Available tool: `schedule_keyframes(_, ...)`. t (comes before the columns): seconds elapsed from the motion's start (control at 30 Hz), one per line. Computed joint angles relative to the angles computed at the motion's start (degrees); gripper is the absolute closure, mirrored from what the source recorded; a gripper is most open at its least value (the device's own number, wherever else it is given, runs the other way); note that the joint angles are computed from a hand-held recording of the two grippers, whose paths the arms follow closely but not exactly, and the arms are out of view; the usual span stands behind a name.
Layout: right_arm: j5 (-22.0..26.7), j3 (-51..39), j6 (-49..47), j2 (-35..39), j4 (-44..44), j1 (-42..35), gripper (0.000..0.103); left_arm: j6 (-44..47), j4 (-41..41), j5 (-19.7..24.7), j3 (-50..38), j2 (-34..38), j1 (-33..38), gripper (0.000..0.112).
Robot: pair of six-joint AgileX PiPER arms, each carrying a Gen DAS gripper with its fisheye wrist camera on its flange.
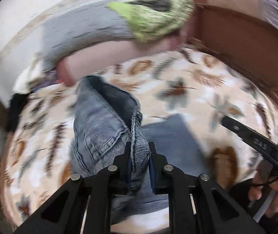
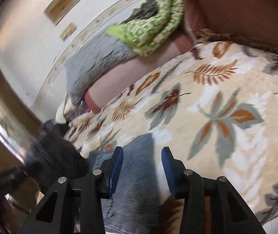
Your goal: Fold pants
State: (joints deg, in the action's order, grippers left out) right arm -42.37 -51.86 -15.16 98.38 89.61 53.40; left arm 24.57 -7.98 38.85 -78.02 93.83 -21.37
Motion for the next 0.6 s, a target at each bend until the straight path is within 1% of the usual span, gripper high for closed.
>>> schedule_keyframes(0.03, -0.57, 1.40, 0.94, -0.96, -0.12, 0.02, 0.060, 0.09, -1.03, 0.25, 0.23, 0.76, -1.58, 0.097)
schedule_keyframes(0.13, -1.55, 5.12, 2.89, -3.52, -0.01, 0.14, 0.060, 1.16, -6.87, 4.68, -1.50, 4.94, -4.43, 0.097)
schedule_keyframes(0.17, -1.79, 6.41, 3.35, -4.44, 0.24, 0.19, 0.060, 1.62, -8.34, 5.26, -1.50, 5.59, -4.72, 0.097)
schedule_keyframes(0.2, -1.76, 7.11, 3.44, -4.97, 0.38, 0.09, 0.060, 1.24, -8.48, 4.89, -0.63, 5.05, -4.83, 0.097)
schedule_keyframes(0.23, -1.65, 7.83, 3.38, -5.57, 0.61, 0.14, 0.060, 1.79, -9.35, 4.87, -0.32, 4.51, -4.14, 0.096)
schedule_keyframes(0.27, -1.03, 8.23, 3.11, -5.99, 0.56, -0.11, 0.055, 3.75, -11.78, 5.59, -0.69, 4.20, -2.62, 0.096)
schedule_keyframes(0.3, -0.25, 8.56, 3.03, -6.29, 0.12, -0.41, 0.053, 6.78, -15.77, 7.02, -1.44, 3.59, -0.17, 0.095)
schedule_keyframes(0.33, 0.59, 8.72, 3.13, -6.41, -0.86, -0.75, 0.050, 9.18, -18.62, 7.66, -1.56, 2.69, 2.09, 0.092)
schedule_keyframes(0.37, 2.31, 8.70, 3.67, -6.37, -2.90, -1.50, 0.048, 10.43, -20.13, 7.42, -1.66, 2.06, 3.53, 0.087)
schedule_keyframes(0.43, 6.49, 8.31, 6.38, -5.78, -8.42, -3.24, 0.048, 10.32, -19.67, 5.04, -1.77, 0.24, 7.05, 0.057)
schedule_keyframes(0.5, 11.30, 7.20, 10.63, -4.62, -16.22, -5.08, 0.048, 9.74, -18.78, 3.35, -1.75, -0.33, 10.37, 0.055)
schedule_keyframes(0.57, 16.96, 5.00, 15.95, -2.64, -25.77, -7.34, 0.045, 9.08, -17.73, 3.96, -2.79, 0.91, 13.64, 0.055)
schedule_keyframes(0.6, 19.99, 3.22, 18.08, -1.27, -29.93, -8.52, 0.044, 8.04, -16.34, 5.10, -3.55, 2.15, 15.35, 0.055)
